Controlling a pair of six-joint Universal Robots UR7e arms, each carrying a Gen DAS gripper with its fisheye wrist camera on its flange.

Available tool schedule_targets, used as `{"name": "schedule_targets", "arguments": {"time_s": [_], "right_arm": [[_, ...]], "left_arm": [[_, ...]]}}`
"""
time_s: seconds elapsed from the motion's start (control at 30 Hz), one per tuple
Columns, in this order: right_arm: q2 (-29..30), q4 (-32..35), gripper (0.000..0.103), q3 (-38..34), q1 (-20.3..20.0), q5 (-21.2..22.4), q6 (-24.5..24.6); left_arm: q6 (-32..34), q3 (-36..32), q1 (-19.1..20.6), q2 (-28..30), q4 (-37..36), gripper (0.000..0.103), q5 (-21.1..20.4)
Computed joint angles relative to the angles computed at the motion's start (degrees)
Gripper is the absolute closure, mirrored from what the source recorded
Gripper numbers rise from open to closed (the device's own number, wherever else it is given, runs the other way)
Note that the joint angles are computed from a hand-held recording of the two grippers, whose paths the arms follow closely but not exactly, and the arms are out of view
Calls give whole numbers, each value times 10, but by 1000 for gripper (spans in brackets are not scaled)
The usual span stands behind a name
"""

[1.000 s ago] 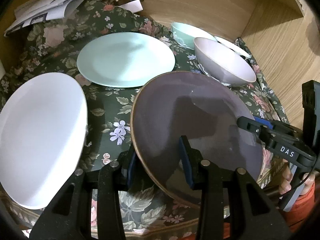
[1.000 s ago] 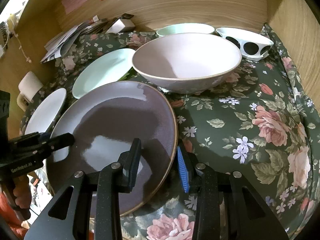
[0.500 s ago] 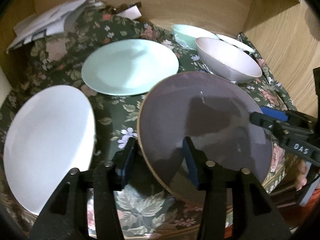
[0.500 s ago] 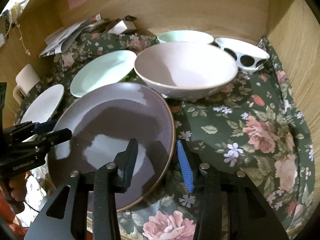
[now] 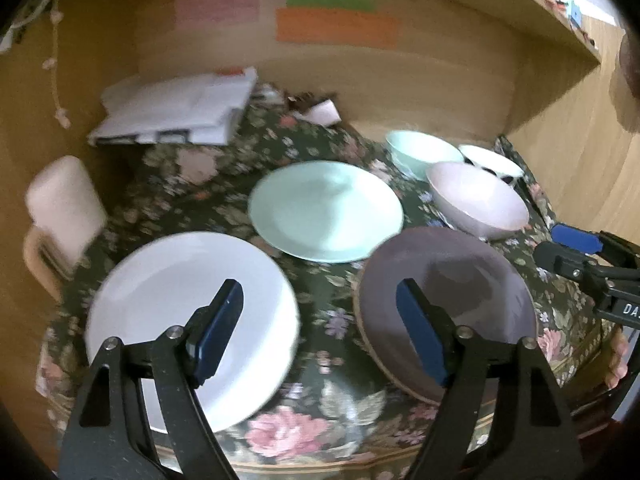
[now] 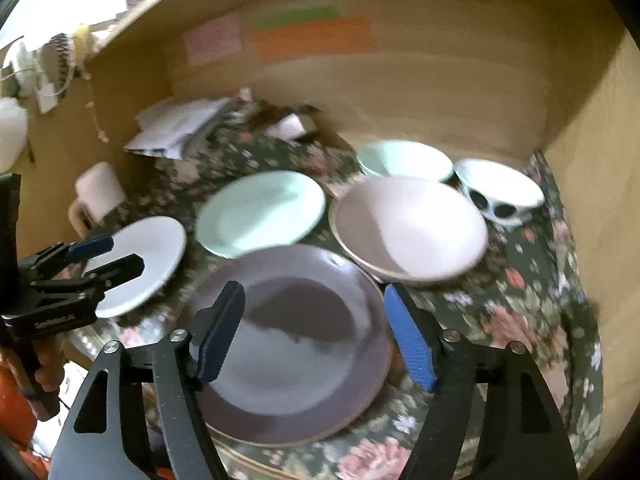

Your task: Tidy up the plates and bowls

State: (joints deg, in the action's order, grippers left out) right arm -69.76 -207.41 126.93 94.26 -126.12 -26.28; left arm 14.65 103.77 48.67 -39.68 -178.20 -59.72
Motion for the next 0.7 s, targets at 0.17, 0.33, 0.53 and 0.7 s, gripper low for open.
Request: {"name": "schedule_targets", "arguments": {"time_s": [0.17,0.33,0.53,0.7], "right_arm": [[21,12,27,-20,12,27,-9],[48,41,26,-45,22,53,-10],[84,79,24,-78,27,78,-10],[111,116,23,-108,25,89,-2]], "left_arm": [[13,16,1,-21,-26,24,28],[4,26,10,-41,-32,24,43],[-18,30,27,-57,-28,21,59],[-33,33,43,-61,-52,11,79]]}}
